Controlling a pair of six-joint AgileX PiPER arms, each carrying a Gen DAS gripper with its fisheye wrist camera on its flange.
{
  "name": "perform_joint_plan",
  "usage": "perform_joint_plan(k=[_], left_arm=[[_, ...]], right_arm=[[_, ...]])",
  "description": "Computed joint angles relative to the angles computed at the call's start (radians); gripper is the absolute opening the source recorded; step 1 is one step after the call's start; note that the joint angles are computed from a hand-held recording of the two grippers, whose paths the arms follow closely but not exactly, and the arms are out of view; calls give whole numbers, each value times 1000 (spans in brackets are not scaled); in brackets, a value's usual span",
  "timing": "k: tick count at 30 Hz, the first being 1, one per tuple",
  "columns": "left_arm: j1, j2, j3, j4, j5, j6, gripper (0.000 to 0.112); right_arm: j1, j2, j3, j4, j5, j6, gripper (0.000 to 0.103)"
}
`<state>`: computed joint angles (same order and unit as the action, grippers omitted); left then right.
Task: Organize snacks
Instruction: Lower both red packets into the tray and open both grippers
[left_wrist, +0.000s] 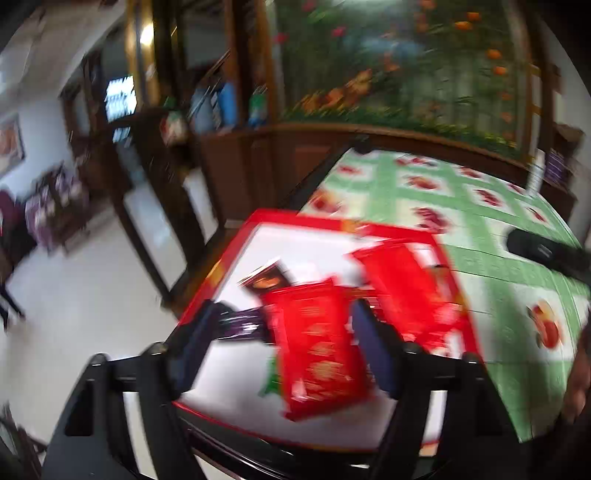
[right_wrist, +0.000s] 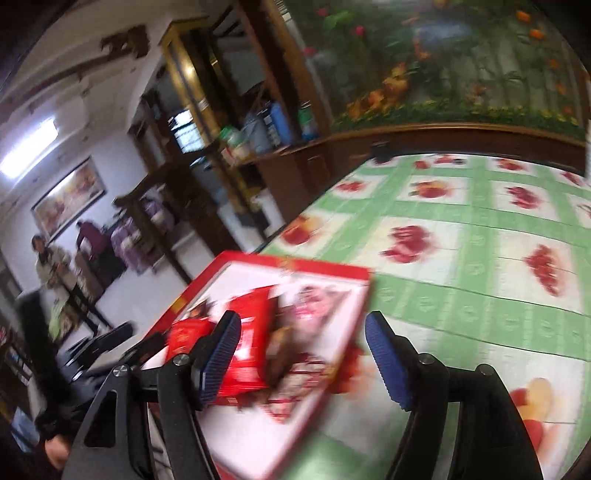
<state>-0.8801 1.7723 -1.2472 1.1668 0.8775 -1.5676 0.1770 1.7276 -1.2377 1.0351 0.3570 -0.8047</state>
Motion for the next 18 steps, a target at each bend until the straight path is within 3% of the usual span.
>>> perform_joint_plan(k=[3, 6, 8, 12, 16, 18], left_arm=[[-92, -24, 46, 125, -51, -47, 82], [-146, -60, 110, 250, -138, -107, 82], [-165, -85, 150, 320, -144, -150, 83], [-185, -196, 296, 448, -89, -295, 87], [-203, -278, 386, 422, 50, -343, 103], [-203, -324, 440, 403, 105, -403, 103]], right_arm=[[-92, -14, 35, 64, 36, -47, 72], [-155, -22, 58, 26, 43, 6, 72], [-188, -31, 74, -17, 36, 60, 73], [-229, -40, 85, -76, 29, 123, 74], [-219, 10, 6, -199, 37, 261, 74], [-193, 46, -65, -258, 61, 338, 74]])
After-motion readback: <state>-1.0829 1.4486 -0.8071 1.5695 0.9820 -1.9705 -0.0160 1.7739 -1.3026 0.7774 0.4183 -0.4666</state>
